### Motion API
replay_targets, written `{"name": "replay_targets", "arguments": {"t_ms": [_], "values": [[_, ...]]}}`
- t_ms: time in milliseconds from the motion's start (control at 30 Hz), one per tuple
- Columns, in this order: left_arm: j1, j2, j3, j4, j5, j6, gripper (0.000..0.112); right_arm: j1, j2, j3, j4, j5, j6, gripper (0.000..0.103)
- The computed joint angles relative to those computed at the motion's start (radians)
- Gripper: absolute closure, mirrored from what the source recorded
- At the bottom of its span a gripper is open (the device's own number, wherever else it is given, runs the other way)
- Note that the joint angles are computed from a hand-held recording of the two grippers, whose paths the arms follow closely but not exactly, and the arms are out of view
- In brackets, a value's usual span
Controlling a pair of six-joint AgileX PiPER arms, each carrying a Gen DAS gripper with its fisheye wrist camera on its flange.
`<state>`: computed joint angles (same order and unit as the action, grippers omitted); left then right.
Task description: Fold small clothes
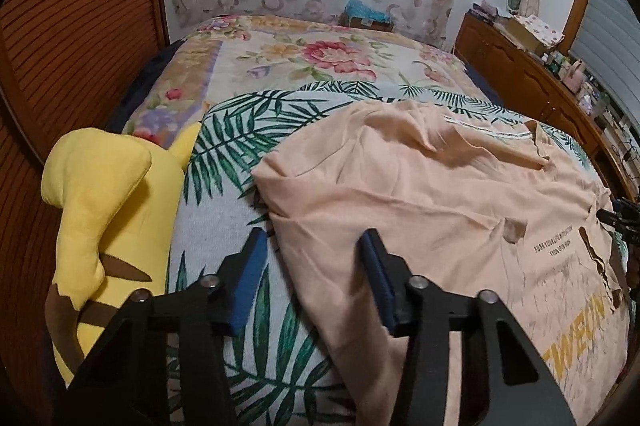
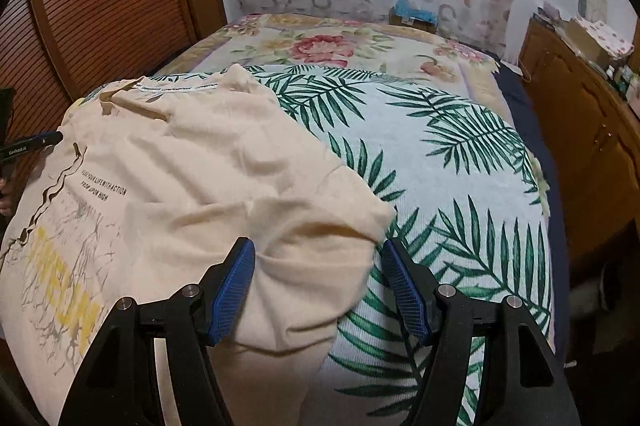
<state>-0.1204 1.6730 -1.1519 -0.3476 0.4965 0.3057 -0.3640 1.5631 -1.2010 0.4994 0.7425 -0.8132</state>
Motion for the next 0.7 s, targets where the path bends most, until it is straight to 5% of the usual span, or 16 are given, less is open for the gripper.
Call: {"name": "replay_targets", "arguments": {"t_ms": [133,267,333,367,400,700], "values": [[0.003,0.023,-0.031,0.007,0.014,-0.019,0.069,0.007,0.016,-0.001,0.025,-0.015,-0.029,0.039],[-0.014,0.04,-0.061,0.049,0.03,-0.059,0.09,0.028,0.023,-0.005,0.024,-0.019,-0.033,0.052],[-0.025,0.045,-0.072,0.064,0.038,-0.076,0.101,0.035,0.027,-0.01,0.024,-0.012,-0.043,0.066],[-0.03,0.044,-0.075,0.069,0.043,-0.076,0.104,0.04,0.028,-0.017,0.015,-0.005,-0.039,0.085],[-0.038,0.041,-0.077,0.063,0.049,-0.065,0.104,0.05,0.036,-0.035,0.005,0.016,-0.041,0.09],[-0.106,-0.211,0.028,-0.042,0.051,0.031,0.105,0.089,-0.062,0.02,0.045,-0.027,-0.066,0.094]]}}
